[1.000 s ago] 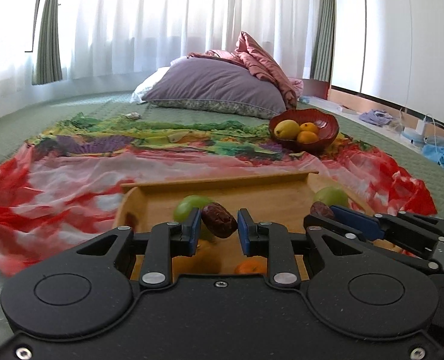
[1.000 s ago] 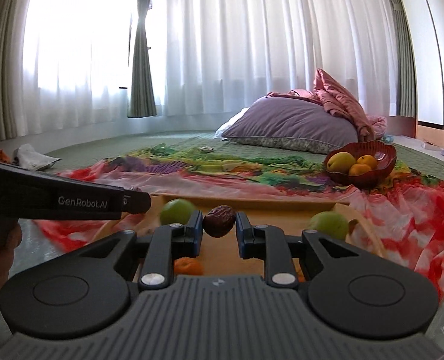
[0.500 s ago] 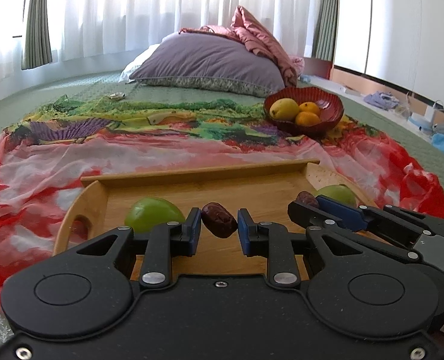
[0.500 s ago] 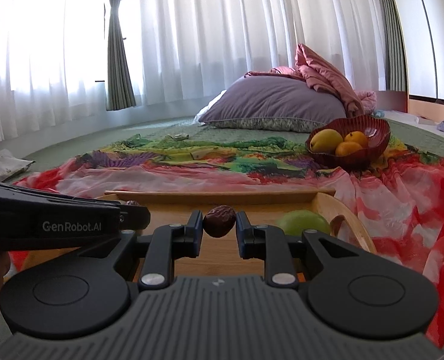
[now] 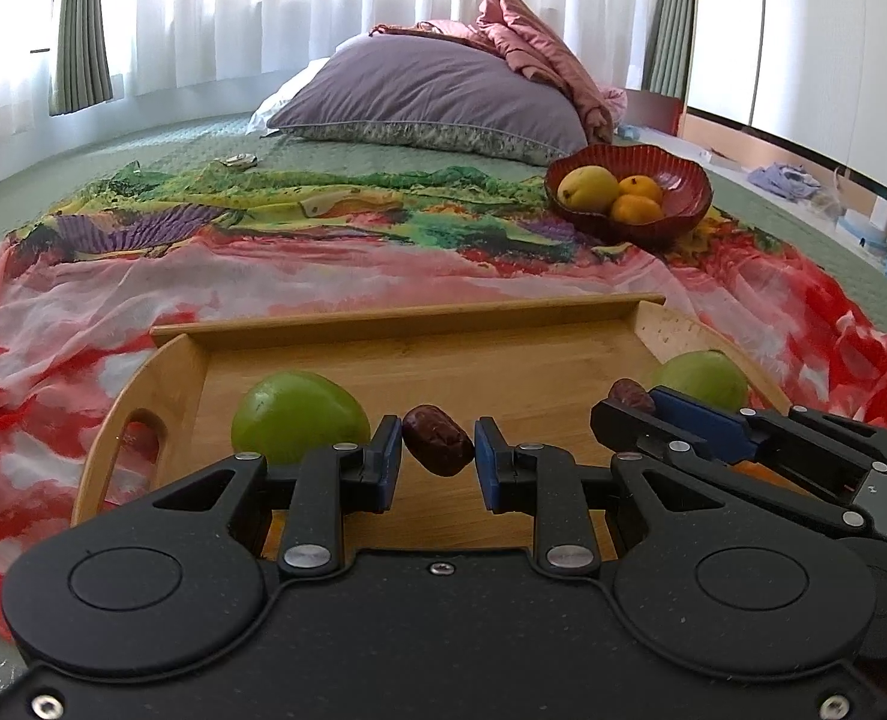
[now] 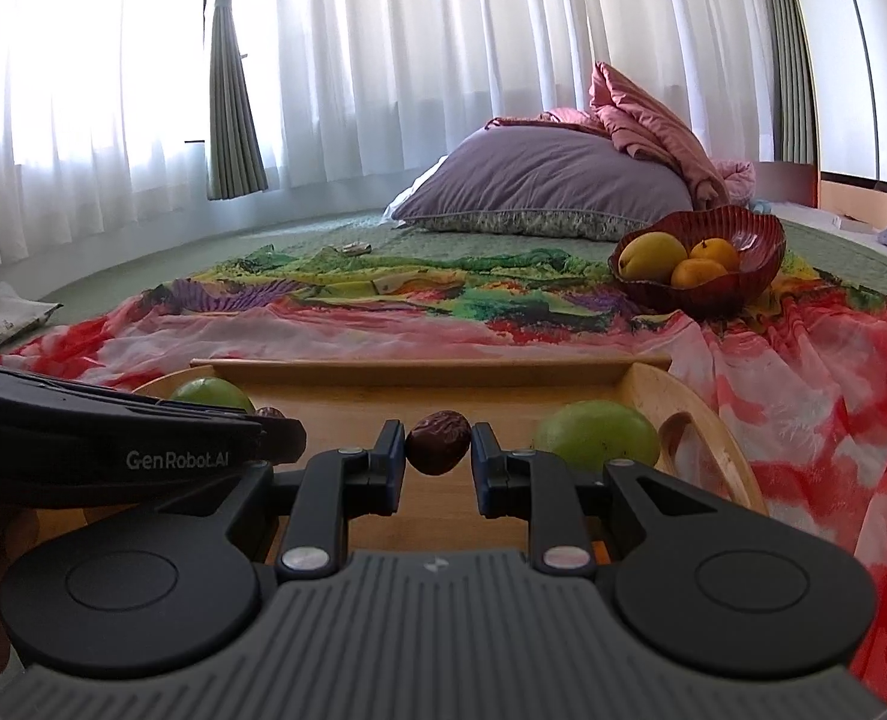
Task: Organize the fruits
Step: 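Carry the date in the left tool onto the tray while the right tool carries its date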
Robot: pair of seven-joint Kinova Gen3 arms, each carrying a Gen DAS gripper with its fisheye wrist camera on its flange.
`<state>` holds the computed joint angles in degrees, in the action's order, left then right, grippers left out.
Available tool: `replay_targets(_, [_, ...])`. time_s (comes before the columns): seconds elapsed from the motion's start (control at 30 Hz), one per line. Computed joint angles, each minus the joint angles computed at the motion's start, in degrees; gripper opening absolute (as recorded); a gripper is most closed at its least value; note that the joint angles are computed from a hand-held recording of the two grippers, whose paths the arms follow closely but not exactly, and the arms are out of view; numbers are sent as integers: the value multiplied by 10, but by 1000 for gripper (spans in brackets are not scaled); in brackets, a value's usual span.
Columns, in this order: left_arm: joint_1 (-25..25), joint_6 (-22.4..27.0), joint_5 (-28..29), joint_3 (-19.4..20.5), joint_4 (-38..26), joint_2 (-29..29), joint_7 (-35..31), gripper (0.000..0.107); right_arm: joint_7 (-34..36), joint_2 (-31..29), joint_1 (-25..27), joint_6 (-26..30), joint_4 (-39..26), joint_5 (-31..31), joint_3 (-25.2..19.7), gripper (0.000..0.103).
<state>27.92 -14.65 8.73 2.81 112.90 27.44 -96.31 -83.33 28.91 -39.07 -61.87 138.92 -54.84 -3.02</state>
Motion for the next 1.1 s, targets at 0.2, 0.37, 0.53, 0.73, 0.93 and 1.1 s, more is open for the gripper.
replay_targets(0.2, [13, 16, 10, -14, -13, 7, -3, 25, 7, -3, 6, 17, -3, 2, 2, 27])
replay_targets(0.37, [33, 36, 24, -39, -25, 10, -10, 25, 28, -7, 9, 37, -11, -3, 6, 28])
replay_targets(0.53, [37, 62, 25, -49, -41, 15, -7, 25, 52, -16, 16, 68, -20, -12, 10, 28])
replay_targets(0.73, [44, 75, 21, -60, -50, 20, 6, 25, 49, -21, 27, 86, -20, -3, 12, 28])
replay_targets(0.93, [50, 88, 14, -68, -59, 25, 22, 25, 49, -24, 32, 99, -20, 5, 15, 28])
replay_targets(1.1, [53, 91, 6, -71, -62, 26, 33, 25, 42, -28, 42, 117, -23, 17, 17, 28])
